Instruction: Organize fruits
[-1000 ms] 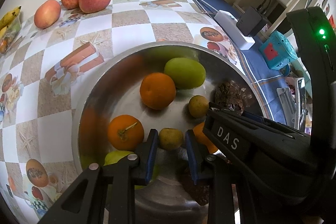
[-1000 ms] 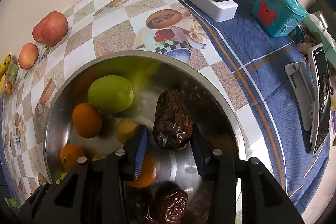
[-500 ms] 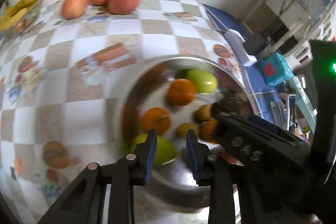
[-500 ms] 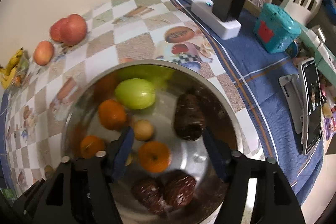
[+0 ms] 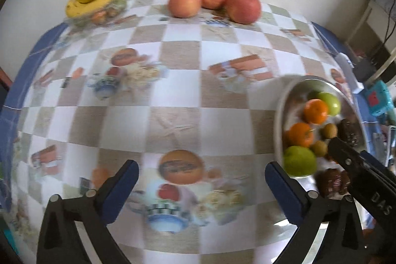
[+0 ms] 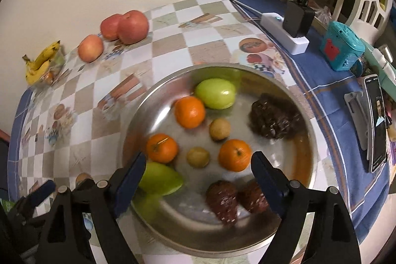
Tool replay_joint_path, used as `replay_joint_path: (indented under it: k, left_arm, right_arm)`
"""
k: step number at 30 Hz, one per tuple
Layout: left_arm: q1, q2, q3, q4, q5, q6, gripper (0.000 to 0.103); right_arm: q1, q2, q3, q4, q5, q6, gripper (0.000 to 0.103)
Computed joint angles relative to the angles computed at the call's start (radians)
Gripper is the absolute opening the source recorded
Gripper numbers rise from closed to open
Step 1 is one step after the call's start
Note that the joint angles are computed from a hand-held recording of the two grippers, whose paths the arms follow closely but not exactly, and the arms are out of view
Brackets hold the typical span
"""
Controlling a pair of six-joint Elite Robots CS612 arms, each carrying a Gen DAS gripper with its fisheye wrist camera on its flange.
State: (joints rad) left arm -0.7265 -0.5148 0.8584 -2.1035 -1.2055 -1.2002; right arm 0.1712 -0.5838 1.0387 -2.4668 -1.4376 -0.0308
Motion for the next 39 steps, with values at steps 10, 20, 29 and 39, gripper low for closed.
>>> replay_joint_path:
  k: [10,20,29,39]
  left_arm:
    - [-0.013,-0.051,0.049,0.137,0.054,-0.059,0.103]
    - [-0.026,-0.107,0.129,0.173,0.063,-0.117,0.103]
    - [-0.034,-0.131,0.163,0.179,0.064,-0.142,0.103]
    - [-0.030,-0.139,0.177,0.168,0.052,-0.169,0.103]
  right_arm:
    - [0.023,-0.027,0.058,0.003,-0.043,-0.090,0.088]
    - [0.034,-0.070,0.138,-0.074,-0.059,-0.131,0.088]
    - [0.040,-0.093,0.182,-0.135,-0.063,-0.152,0.088]
    - [0.041,-0.092,0.178,-0.137,-0.060,-0.152,0.088]
